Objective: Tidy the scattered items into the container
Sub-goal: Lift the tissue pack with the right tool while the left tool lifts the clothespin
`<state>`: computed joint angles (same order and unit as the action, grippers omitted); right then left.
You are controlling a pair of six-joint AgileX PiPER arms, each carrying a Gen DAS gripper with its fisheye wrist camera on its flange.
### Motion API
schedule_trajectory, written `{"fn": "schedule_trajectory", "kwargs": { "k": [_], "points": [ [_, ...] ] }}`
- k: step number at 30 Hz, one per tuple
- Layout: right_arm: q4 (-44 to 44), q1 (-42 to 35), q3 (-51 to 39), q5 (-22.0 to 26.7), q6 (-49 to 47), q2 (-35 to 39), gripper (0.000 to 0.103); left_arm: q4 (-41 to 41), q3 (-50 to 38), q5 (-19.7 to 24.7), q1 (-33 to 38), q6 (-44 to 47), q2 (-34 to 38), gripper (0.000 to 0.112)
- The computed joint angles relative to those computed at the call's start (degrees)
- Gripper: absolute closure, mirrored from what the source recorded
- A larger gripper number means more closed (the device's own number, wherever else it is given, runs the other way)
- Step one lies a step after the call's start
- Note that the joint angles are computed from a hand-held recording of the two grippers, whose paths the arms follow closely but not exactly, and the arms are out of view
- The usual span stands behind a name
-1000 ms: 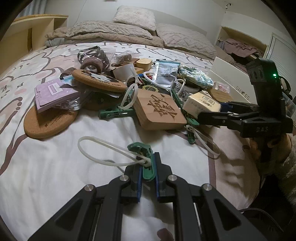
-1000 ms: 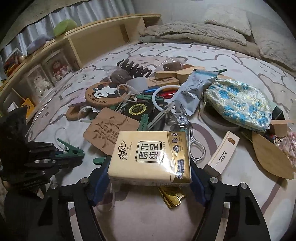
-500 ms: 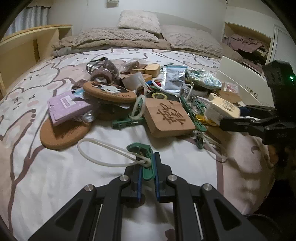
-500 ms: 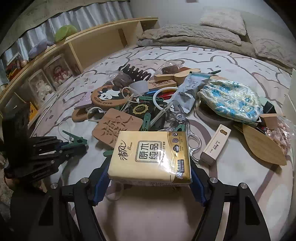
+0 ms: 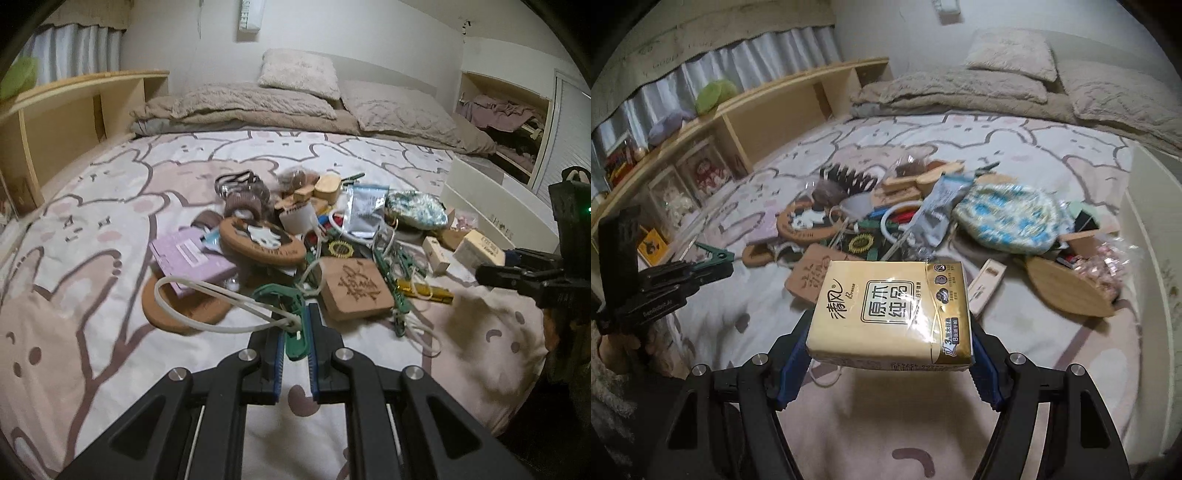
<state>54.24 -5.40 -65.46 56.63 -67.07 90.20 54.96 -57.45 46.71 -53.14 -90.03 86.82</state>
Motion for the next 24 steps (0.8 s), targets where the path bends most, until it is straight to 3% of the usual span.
{"fn": "schedule_trajectory", "kwargs": {
  "k": [6, 12, 24],
  "points": [
    [0.47, -3.56, -2.59, 2.83, -0.09, -1.26, 0.028, -0.84, -6.81, 6.22, -1.83, 3.95, 1.28, 0.101],
    [1.67, -7.21, -5.85, 5.13, -0.4, -1.68, 0.028, -1.44, -14.87, 9.63, -2.52, 9.29, 3.82, 0.101],
    [3.11, -15.57, -13.54, 11.66, -0.95, -1.9, 0.028, -2.64, -33.43, 11.36, -4.58, 18.91, 11.48, 0.101]
  ]
}}
